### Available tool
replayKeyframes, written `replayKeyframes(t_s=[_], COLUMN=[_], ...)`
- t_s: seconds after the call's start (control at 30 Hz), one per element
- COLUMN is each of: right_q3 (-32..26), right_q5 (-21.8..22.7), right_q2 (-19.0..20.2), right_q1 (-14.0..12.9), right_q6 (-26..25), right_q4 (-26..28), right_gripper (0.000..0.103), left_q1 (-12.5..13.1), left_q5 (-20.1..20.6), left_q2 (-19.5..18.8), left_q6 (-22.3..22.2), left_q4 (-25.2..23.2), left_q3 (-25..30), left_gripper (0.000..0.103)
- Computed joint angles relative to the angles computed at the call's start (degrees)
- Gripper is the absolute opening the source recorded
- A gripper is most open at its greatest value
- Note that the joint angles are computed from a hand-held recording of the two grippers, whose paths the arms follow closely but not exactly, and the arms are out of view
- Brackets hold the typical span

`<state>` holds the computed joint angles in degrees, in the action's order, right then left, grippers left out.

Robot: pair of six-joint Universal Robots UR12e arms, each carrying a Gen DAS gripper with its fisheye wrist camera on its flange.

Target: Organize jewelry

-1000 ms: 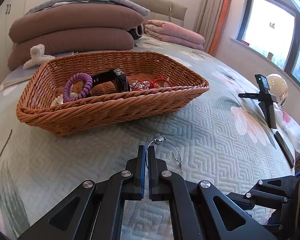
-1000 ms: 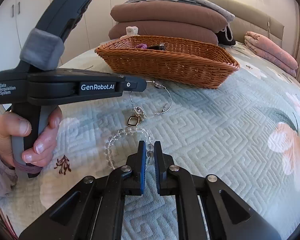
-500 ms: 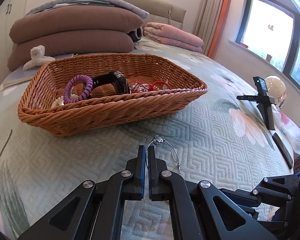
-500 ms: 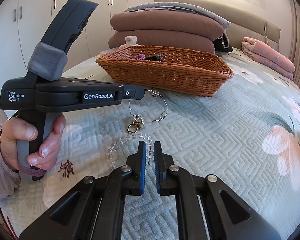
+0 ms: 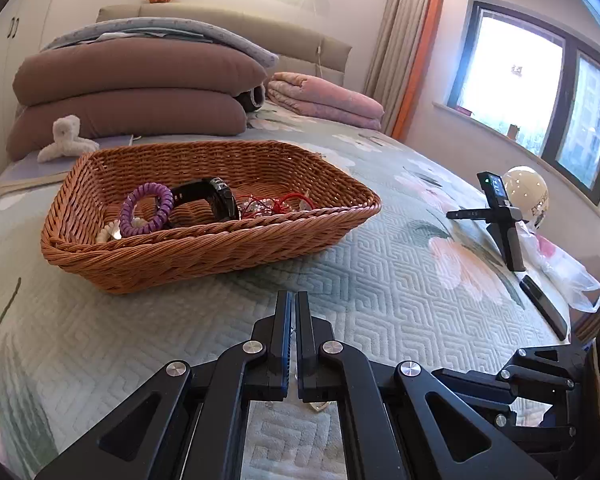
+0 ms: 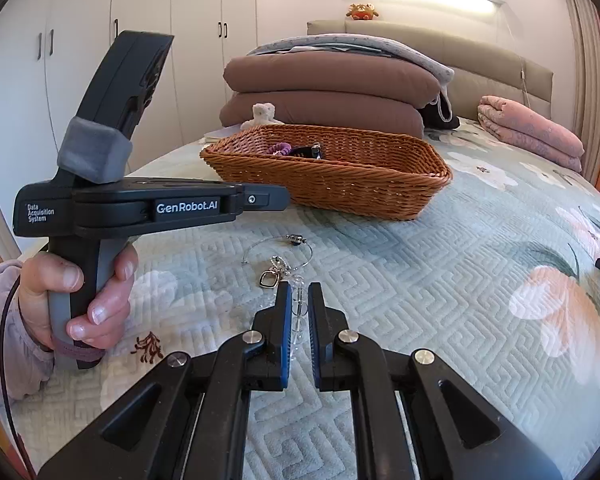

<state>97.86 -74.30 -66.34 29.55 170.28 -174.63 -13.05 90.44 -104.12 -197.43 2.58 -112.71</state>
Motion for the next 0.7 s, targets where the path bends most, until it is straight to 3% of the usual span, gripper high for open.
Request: replayKeyframes(t_s=[0.13, 0.23, 0.3, 0.4, 0.43, 0.47, 0.6, 0.7], right_q3=[0.2, 0.0, 0.1, 0.0, 0.1, 0.1, 0.1, -0.1], right_q5=[-0.1, 0.1, 0.3, 0.5, 0.7, 0.8, 1.4, 1.8], right_q2=[-0.1, 0.0, -0.1, -0.1, -0.1, -0.1, -0.1, -0.1], right_q1=[0.1, -0.1, -0.2, -0.2, -0.3, -0.3, -0.5, -0.6], right_q6=[0.1, 0.3, 0.4, 0.5, 0.5, 0.6, 0.9, 1.0], right_q4=[-0.3, -0.1, 0.1, 0.6, 0.6, 0.6, 1.0, 1.4], right_gripper=[0.010, 0.010, 0.010, 0.010, 0.010, 0.010, 0.010, 0.010], left_q1=[0.9, 2.3, 2.4, 1.8, 1.4, 1.1, -0.5, 0.6], left_q5=[-1.9, -6.3, -6.5, -6.1, -5.0, -4.0, 2.8, -0.3], left_q2=[0.1, 0.3, 0.2, -0.1, -0.2, -0.2, -0.2, -0.3], left_q6=[-1.4, -3.2, -3.0, -0.7, 0.1, 0.7, 4.7, 4.5], left_q4=[-1.3, -4.4, -5.4, -9.2, -10.7, -11.2, -15.7, -19.1], left_q3=[0.1, 0.3, 0.6, 1.8, 2.3, 2.5, 3.9, 4.4], left_gripper=[0.001, 0.003, 0.004, 0.022, 0.040, 0.047, 0.047, 0.047])
